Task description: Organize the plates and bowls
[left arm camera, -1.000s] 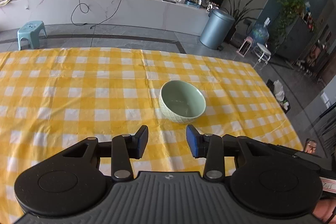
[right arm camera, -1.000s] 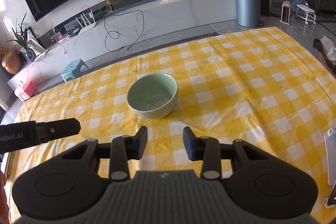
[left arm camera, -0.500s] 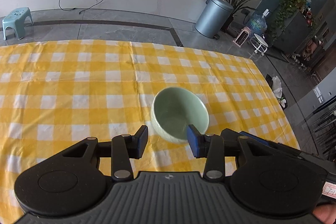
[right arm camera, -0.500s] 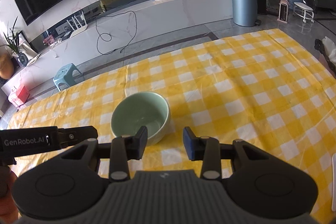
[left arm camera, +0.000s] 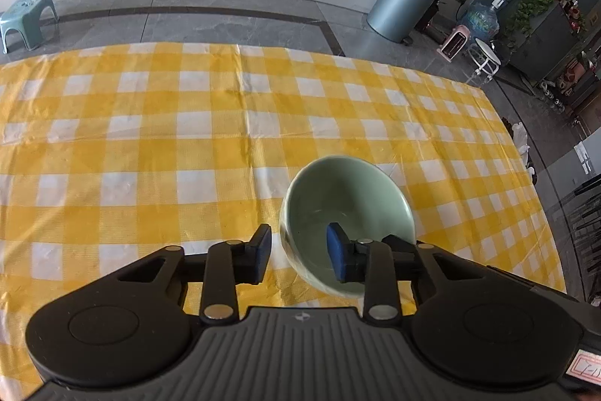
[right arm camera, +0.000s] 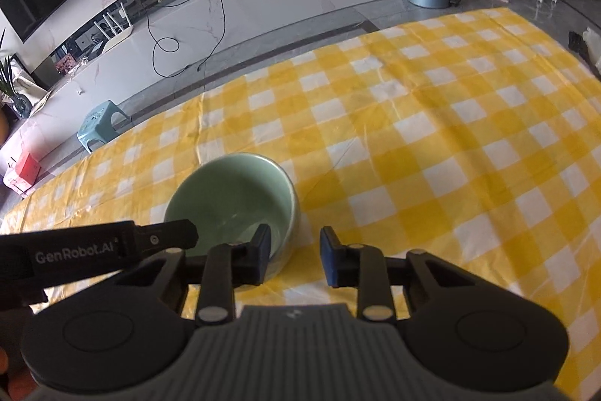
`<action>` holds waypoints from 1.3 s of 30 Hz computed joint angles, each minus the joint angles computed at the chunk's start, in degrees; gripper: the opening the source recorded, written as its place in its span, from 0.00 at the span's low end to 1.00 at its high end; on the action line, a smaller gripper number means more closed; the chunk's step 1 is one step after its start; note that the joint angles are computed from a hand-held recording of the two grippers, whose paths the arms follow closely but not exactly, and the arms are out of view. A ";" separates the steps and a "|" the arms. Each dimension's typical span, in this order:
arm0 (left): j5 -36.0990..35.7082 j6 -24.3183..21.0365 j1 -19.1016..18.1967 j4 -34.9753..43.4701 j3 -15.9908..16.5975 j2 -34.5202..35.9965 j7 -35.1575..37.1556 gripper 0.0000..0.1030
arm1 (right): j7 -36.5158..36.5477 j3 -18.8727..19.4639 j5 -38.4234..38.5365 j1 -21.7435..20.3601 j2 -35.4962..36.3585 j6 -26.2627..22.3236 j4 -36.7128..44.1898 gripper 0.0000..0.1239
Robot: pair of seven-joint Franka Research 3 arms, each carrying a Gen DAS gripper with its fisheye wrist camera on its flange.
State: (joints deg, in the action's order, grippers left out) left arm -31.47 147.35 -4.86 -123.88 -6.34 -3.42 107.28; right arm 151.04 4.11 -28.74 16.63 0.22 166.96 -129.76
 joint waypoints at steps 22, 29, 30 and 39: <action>7.90 2.15 -0.86 -2.40 -0.58 -2.90 -7.64 0.08 | 0.10 -1.37 4.42 2.26 -0.07 -1.53 0.43 0.07; 8.29 2.65 -3.41 -8.22 1.99 -11.98 -9.50 0.08 | 2.73 3.29 2.84 -0.65 -7.62 -1.37 -4.00 0.07; 8.59 2.51 -3.75 -9.10 2.38 -13.49 -9.84 0.08 | 2.35 3.99 3.60 -1.01 -8.95 -1.22 -4.92 0.07; 14.62 2.61 -6.11 -18.46 4.89 -28.59 -16.26 0.08 | 0.27 11.47 10.79 -3.31 -21.50 -0.40 -13.10 0.07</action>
State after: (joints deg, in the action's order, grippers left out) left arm -16.85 149.95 -10.97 -142.34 -1.45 -32.01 91.02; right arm 151.31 15.58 -17.96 13.33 -21.29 166.55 -142.86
